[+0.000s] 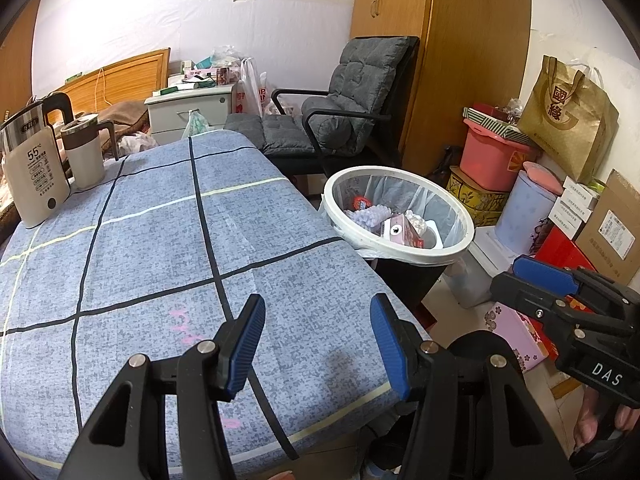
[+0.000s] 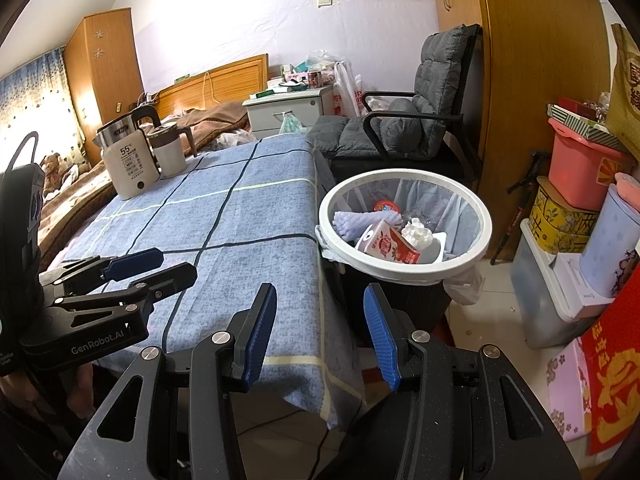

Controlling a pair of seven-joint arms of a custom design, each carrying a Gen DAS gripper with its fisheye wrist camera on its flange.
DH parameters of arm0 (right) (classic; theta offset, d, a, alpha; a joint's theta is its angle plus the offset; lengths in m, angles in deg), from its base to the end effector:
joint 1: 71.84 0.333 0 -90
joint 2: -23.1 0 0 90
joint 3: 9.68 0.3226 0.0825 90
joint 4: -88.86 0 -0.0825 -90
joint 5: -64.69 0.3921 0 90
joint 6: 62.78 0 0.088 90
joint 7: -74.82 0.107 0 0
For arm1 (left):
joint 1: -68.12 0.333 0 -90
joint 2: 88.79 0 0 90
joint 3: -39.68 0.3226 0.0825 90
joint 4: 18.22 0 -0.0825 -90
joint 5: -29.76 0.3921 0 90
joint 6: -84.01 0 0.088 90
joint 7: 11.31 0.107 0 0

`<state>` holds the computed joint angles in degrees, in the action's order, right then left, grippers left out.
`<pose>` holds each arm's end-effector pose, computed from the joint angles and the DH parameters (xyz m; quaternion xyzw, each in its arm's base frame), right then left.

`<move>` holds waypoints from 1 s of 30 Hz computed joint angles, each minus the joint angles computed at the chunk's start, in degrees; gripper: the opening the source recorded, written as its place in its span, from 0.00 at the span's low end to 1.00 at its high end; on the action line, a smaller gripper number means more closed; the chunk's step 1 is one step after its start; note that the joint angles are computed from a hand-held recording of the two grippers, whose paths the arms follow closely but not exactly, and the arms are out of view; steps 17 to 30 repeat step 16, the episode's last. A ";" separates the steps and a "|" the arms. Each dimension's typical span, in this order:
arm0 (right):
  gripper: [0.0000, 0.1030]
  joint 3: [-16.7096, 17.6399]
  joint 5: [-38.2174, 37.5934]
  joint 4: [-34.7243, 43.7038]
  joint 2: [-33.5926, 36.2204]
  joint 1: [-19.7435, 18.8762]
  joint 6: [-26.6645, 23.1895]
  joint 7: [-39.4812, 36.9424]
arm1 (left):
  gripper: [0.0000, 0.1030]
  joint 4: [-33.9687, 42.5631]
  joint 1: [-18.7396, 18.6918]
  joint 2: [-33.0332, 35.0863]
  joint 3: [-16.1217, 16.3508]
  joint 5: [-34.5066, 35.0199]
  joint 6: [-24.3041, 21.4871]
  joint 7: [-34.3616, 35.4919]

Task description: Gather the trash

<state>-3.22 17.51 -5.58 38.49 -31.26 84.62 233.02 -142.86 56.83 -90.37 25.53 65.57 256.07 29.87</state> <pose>0.4711 0.5108 0.5320 -0.6939 0.5822 -0.2279 0.3573 0.5036 -0.2876 0.4970 -0.5801 0.6933 -0.3667 0.2200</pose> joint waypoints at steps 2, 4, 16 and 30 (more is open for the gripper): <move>0.45 0.00 0.08 0.09 0.12 -0.02 0.00 -0.08 | 0.55 -0.07 0.08 -0.10 -0.03 0.56 -0.01 -0.35; 0.45 -0.01 0.23 0.17 0.22 -0.03 0.00 -0.20 | 0.55 0.02 0.18 -0.17 -0.11 1.75 -0.46 -1.17; 0.45 -0.27 0.34 0.39 0.57 0.11 0.10 -0.37 | 0.55 0.75 -0.36 0.19 0.09 4.19 -1.34 -3.52; 0.45 -0.27 0.34 0.39 0.57 0.11 0.10 -0.37 | 0.55 0.75 -0.36 0.19 0.09 4.19 -1.34 -3.52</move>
